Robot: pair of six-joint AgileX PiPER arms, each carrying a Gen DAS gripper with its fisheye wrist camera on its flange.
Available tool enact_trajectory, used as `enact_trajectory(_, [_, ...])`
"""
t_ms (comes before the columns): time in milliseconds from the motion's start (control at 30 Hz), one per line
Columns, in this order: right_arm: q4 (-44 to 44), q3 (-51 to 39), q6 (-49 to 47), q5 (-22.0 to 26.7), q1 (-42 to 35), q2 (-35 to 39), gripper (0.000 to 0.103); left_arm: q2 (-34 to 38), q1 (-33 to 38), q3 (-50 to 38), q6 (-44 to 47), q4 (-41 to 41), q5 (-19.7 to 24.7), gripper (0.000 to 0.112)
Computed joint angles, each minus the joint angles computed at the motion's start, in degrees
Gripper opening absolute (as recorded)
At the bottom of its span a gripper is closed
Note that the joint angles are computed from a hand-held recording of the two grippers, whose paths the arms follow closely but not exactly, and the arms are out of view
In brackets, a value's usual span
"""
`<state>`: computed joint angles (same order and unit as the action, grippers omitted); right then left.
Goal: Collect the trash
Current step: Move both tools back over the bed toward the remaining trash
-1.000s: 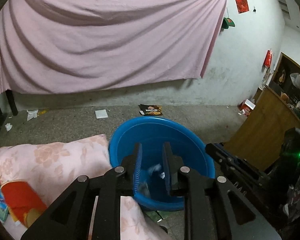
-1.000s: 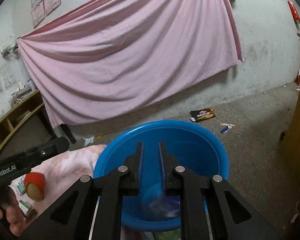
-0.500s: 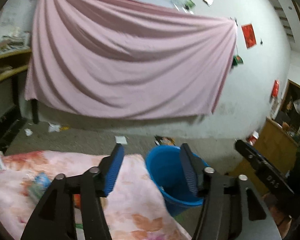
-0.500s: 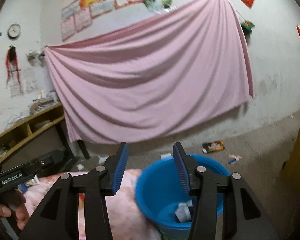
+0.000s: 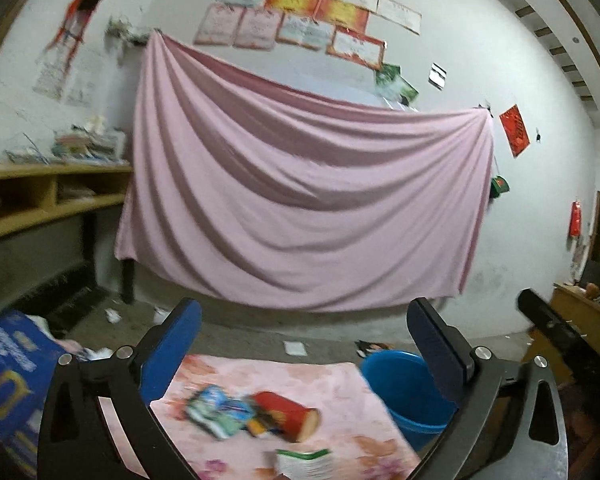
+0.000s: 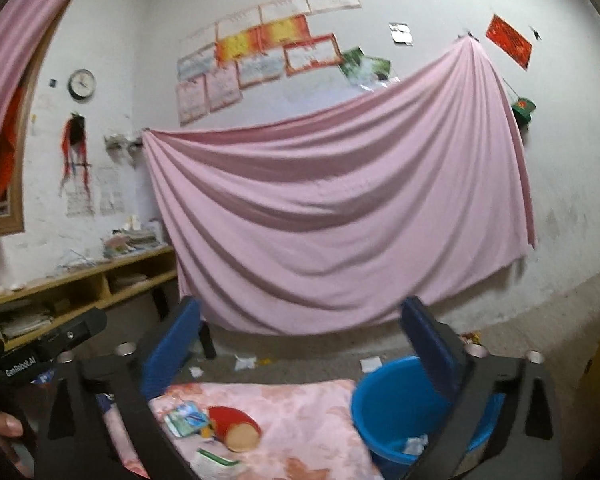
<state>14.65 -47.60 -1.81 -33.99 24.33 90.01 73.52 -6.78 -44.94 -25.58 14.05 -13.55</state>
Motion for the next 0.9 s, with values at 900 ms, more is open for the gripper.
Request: enact_trajectory(900, [23.28, -4.35, -22.25, 2.36, 16.82, 11.66, 0.103, -0.44, 16.20, 17.24, -1.84, 11.90, -11.77, 0.101])
